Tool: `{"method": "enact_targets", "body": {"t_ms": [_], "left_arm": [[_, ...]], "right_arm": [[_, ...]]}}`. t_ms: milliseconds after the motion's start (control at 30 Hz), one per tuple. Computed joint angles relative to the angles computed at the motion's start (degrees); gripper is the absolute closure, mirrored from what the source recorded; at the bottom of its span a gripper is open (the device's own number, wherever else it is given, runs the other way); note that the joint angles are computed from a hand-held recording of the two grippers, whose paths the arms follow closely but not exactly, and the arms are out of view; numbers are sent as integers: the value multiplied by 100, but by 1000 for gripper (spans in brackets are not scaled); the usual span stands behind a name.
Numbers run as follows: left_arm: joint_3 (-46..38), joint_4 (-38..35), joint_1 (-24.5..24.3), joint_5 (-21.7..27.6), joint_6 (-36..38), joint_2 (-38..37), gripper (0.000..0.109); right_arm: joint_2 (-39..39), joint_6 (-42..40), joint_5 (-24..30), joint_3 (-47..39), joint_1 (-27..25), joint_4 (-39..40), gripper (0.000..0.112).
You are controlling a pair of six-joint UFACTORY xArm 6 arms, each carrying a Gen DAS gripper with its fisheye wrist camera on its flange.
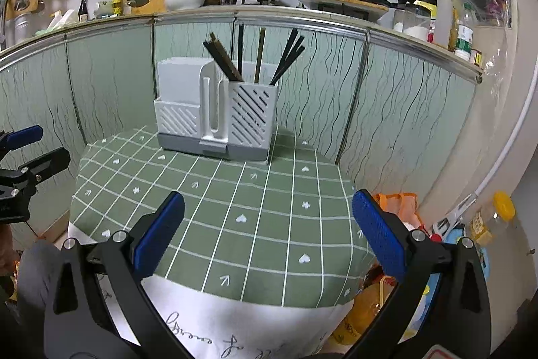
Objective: Organize utensils
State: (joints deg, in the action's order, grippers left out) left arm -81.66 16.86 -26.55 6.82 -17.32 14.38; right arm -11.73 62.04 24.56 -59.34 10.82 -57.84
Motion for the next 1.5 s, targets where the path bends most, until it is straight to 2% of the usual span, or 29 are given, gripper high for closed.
{"method": "enact_targets", "body": {"t_ms": [133,267,367,433,567,633,1200,1500], "left_arm": [[183,35,6,-87,-133,-14,9],[349,746,74,-238,-838,-77,9],[408,1599,112,-234,-1590,-108,9],[432,1768,105,-191,-1744,-115,9],[512,1400,66,-175,-1431,-122,9],[472,1660,68,-79,-1646,-112,9],[506,1099,28,31,-1083,-158,9],[455,1389,49,132,-1348,-160,9]], "right_arm": [[-44,167,-16,155,36,-64,17],[-91,421,54,258,87,-277,17],[-109,511,59,322,119,-347,17],[-104,546,79,345,149,-372,17],[-108,570,94,367,171,-378,17],[-113,593,116,371,183,-399,17],[-44,685,166,355,262,-439,17],[-20,731,164,337,281,-451,17]]}}
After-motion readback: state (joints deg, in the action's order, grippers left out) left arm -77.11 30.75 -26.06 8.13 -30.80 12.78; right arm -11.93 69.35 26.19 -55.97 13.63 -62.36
